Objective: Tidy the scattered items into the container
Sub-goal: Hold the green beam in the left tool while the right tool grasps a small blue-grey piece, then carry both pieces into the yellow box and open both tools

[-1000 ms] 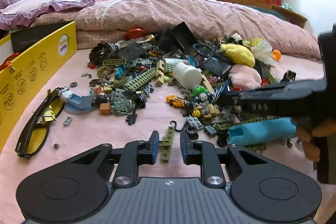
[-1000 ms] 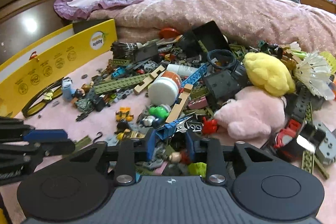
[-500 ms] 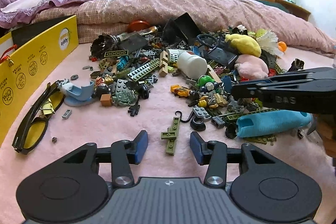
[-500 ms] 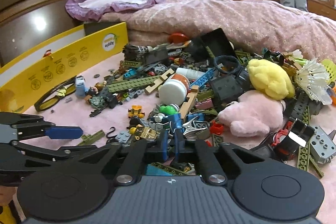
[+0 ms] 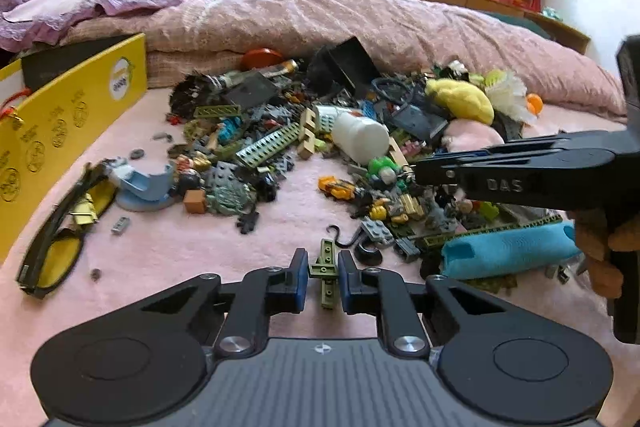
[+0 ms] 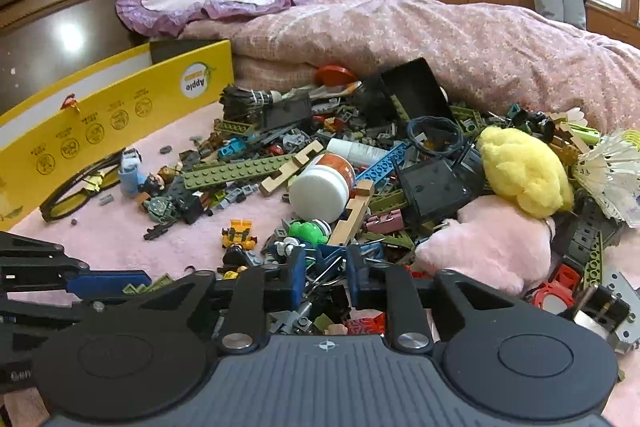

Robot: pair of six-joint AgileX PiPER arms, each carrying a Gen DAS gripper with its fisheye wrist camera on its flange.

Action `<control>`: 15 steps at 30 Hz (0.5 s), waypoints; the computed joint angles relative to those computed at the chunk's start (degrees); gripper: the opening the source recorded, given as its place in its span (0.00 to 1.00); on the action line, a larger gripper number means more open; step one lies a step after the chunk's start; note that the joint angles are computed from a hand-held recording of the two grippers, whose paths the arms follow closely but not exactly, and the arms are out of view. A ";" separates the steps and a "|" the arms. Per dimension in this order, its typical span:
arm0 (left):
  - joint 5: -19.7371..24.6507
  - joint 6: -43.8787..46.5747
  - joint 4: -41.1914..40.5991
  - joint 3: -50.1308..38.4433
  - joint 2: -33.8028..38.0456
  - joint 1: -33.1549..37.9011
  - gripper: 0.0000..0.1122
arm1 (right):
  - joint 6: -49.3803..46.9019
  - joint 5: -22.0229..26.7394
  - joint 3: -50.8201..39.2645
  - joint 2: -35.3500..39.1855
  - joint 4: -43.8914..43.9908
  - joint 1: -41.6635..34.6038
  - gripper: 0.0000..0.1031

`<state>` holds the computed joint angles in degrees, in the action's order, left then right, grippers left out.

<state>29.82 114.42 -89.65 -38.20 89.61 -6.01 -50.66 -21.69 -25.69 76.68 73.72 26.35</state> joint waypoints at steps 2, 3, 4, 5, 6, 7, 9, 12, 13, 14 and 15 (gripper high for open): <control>0.41 0.63 -0.42 0.45 -1.08 0.94 0.15 | -0.92 -1.12 0.58 -1.46 1.22 1.14 0.16; 1.09 0.32 0.04 0.54 -1.70 1.72 0.15 | -1.49 -1.75 0.80 -2.05 2.00 1.84 0.16; 1.57 -0.07 0.41 0.64 -2.42 2.41 0.15 | -2.14 -2.03 1.03 -2.70 2.71 2.38 0.16; 2.11 -0.57 0.85 0.67 -3.29 3.30 0.15 | -2.92 -2.19 1.16 -3.30 3.61 2.85 0.16; 2.30 -1.33 1.45 0.51 -3.96 3.97 0.15 | -3.80 -2.47 1.27 -3.89 4.68 3.48 0.16; 2.24 -2.35 2.27 0.19 -4.52 4.49 0.15 | -4.66 -2.89 1.35 -4.49 5.63 4.21 0.16; 2.24 -5.02 4.52 -0.97 -5.50 6.15 0.15 | -6.59 -3.88 1.18 -5.41 7.71 5.93 0.16; 4.30 -8.42 7.62 -3.40 -6.48 10.21 0.15 | -9.73 -4.85 -0.13 -6.26 11.08 8.44 0.16; 4.93 -9.43 8.60 -4.27 -6.75 11.62 0.15 | -10.47 -4.87 -0.87 -6.27 11.75 9.04 0.16; 5.28 -10.64 9.61 -5.38 -6.88 12.96 0.15 | -11.06 -4.77 -1.82 -6.10 12.05 9.53 0.16; 5.76 -11.71 10.47 -6.54 -6.90 14.45 0.15 | -11.65 -4.45 -3.03 -5.77 12.31 9.98 0.16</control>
<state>35.58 102.71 -79.18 -44.74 82.71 8.44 -62.30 -26.14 -28.72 70.90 86.03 36.32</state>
